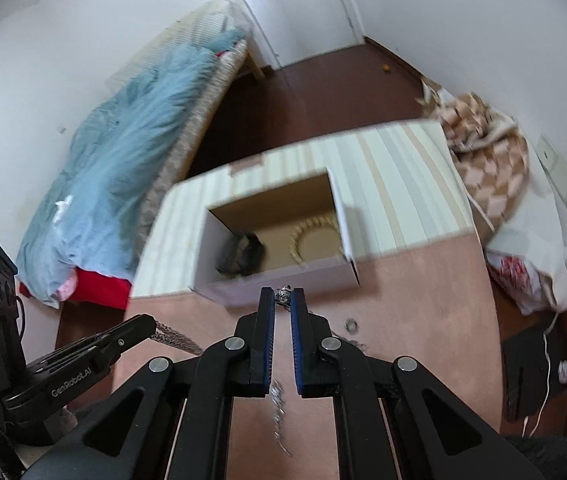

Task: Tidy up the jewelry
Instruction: 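Lift both pieces and lower them into the white box, opening both tools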

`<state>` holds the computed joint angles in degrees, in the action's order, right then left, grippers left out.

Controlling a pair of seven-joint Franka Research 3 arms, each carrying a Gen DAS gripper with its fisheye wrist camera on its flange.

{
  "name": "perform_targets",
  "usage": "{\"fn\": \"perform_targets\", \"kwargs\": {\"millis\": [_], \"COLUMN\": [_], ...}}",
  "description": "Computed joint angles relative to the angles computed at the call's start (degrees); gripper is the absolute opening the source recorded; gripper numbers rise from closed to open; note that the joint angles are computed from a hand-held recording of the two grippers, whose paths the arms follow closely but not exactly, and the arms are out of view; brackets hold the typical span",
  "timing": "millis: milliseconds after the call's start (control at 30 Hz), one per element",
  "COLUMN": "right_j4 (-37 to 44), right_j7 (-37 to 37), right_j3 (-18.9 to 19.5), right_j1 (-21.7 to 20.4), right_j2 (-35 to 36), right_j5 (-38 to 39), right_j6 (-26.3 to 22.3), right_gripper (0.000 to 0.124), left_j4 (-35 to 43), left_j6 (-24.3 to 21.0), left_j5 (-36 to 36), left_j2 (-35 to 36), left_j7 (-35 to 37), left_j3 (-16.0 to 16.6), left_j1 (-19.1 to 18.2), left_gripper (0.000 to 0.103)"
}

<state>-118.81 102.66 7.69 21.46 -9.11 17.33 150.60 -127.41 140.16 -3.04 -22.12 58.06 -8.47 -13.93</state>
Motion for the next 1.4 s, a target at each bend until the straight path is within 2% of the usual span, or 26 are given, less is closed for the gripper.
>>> {"fn": "perform_targets", "kwargs": {"millis": [267,433,633,800,900,1000,1033,1100,1133,1167,1200,1267,1333,1367,1400], "right_j4": [14.4,27.2,40.3,46.8,50.1,53.3,54.7,55.7,55.1,53.7,52.6,49.8,46.8,45.2,44.5], "right_j7": [-3.5,-3.3,-2.1,-1.3,-2.4,-3.9,-4.5,-4.7,-4.9,-5.1,-5.2,-5.2,-5.3,-5.0,-4.9], "right_j3": [-0.5,-0.9,-2.6,-3.7,-3.6,-3.4,-3.2,-3.4,-3.5,-3.7,-3.8,-3.9,-3.8,-3.9,-3.9], "right_j1": [0.0,0.3,1.3,1.5,1.4,1.2,0.8,0.8,1.0,1.1,1.2,1.2,0.9,0.9,0.9], "right_j2": [6.5,15.9,27.1,33.5,36.5,39.1,40.1,40.9,40.5,39.7,39.0,37.2,35.1,34.0,33.5], "right_j5": [-1.2,-5.6,-8.9,-9.5,-9.2,-8.3,-7.6,-7.3,-7.4,-7.6,-7.9,-7.6,-7.1,-7.2,-7.3], "right_j6": [-3.5,-9.5,-17.3,-21.1,-23.7,-27.9,-29.9,-33.3,-33.8,-33.5,-33.4,-32.4,-31.1,-30.3,-30.0], "right_gripper": [0.008,0.008,0.008,0.008,0.008,0.009,0.009,0.009,0.01,0.016,0.029,0.046,0.051,0.051,0.051], "left_j4": [10.1,17.0,25.6,32.4,35.2,37.4,37.3,36.9,36.2,34.9,33.9,32.7,31.0,30.6,29.7], "left_j6": [0.4,-1.0,-4.5,-9.3,-12.8,-16.3,-16.8,-17.5,-17.2,-16.5,-15.8,-15.8,-15.6,-15.7,-15.8], "left_j5": [-0.3,-1.5,-1.6,-3.3,-0.8,2.2,3.6,6.4,7.3,8.7,9.4,11.0,13.2,14.3,15.8], "left_j2": [5.5,12.3,21.2,28.6,31.3,33.2,33.3,33.1,32.7,31.8,31.0,29.9,28.4,28.0,27.2], "left_j7": [4.1,8.1,11.5,14.6,12.1,9.8,9.3,7.8,7.2,6.0,5.3,3.6,2.3,1.7,0.7], "left_j3": [1.0,1.1,0.0,-1.1,-1.3,-1.5,-1.5,-1.4,-1.4,-1.2,-1.2,-1.0,-1.0,-1.0,-1.0], "left_j1": [1.0,2.5,5.0,6.8,7.0,6.9,6.8,6.4,6.4,6.3,6.3,6.4,6.3,6.2,6.1], "left_gripper": [0.005,0.005,0.005,0.006,0.007,0.014,0.02,0.044,0.064,0.071,0.071,0.071,0.074,0.083,0.087]}}
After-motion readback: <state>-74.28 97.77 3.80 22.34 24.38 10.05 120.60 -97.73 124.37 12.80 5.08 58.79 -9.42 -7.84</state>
